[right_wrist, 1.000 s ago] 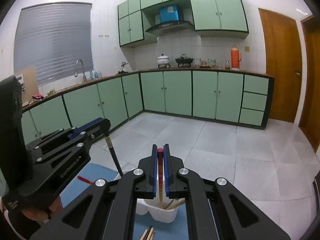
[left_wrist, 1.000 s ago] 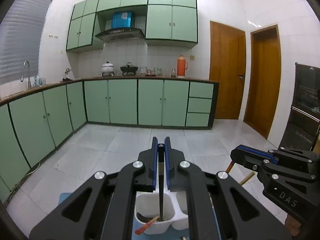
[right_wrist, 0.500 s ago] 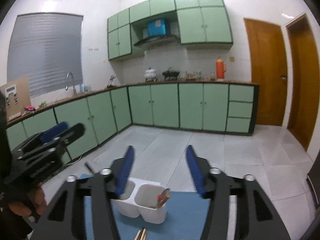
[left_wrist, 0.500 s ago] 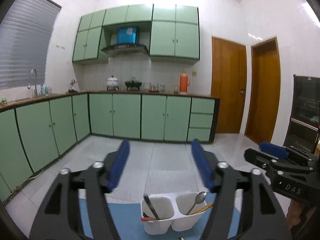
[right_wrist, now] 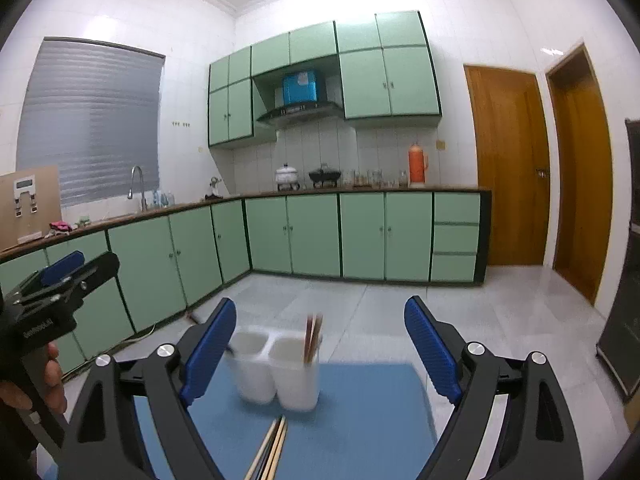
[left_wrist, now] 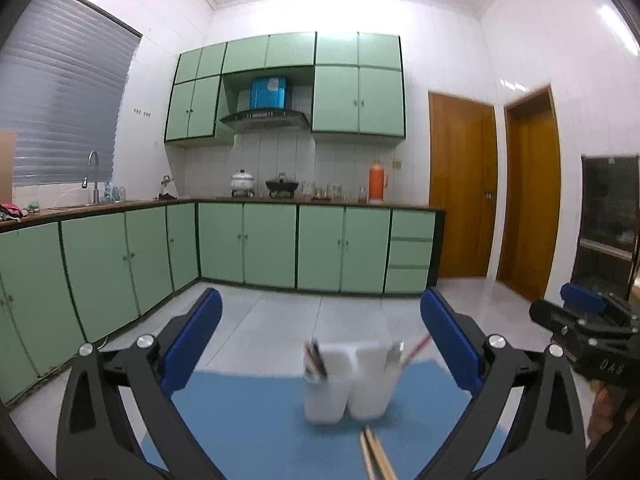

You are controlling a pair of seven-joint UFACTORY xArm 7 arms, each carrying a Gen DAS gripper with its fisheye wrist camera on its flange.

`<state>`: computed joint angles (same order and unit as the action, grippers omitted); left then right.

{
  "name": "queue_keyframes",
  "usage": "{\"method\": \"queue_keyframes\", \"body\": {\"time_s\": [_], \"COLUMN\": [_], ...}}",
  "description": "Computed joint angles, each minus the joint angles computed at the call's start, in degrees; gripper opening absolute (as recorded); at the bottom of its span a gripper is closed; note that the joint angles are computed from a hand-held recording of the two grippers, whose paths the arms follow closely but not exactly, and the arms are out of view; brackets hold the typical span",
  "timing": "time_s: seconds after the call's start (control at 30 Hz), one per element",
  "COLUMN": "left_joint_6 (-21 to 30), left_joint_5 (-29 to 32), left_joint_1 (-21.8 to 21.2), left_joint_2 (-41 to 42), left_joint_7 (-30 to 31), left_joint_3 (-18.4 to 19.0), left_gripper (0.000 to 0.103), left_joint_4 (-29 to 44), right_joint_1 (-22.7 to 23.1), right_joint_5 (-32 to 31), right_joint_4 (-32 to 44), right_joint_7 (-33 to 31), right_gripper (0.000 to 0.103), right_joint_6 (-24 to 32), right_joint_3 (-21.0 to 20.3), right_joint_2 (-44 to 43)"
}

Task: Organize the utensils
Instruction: 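Move both open tools back over the remaining chopsticks on the mat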

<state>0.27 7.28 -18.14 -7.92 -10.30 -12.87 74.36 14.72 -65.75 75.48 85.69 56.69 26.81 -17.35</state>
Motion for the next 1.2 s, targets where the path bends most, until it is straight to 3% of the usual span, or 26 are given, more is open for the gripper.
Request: {"method": "queue_keyframes", "body": {"time_s": [0.17,0.3,0.7,0.8,1.03,1.2], "left_joint_6": [2.28,5.88,12.49,13.73,16.47,16.53], "left_joint_5": [-3.53,-5.67,-7.67,-8.25,-9.71,-10.73], "left_joint_1": [-3.69,-4.5,-3.85,-4.0,-4.45,-4.68], "left_joint_2": [-6.79,-10.28,-14.6,-15.26,-15.73,-15.63], "left_joint_7": [4.5,6.94,9.45,10.18,11.42,11.83], "left_joint_3": [3.13,3.58,3.39,3.56,4.18,4.14], "left_gripper": [0.097,0.097,0.097,0.097,0.097,0.097], "left_joint_4": [-10.77,-17.28,-27.27,-29.26,-31.62,-32.3], "right_joint_1": [1.77,3.37,8.79,10.37,13.21,15.19], "right_joint_5": [4.17,8.06,14.27,15.81,18.45,18.1], "right_joint_4": [-4.64,-7.9,-13.49,-14.41,-14.71,-13.4], "right_joint_7": [3.39,4.87,9.17,9.39,8.6,8.07], "right_gripper": [0.084,0.084,0.081,0.077,0.052,0.042], "right_joint_6": [0.98,2.06,1.8,1.7,-2.27,-2.57], "right_joint_3": [1.36,2.43,2.01,1.39,-1.14,-2.29], "right_joint_2": [-1.71,-1.66,1.08,2.27,5.97,9.03]}}
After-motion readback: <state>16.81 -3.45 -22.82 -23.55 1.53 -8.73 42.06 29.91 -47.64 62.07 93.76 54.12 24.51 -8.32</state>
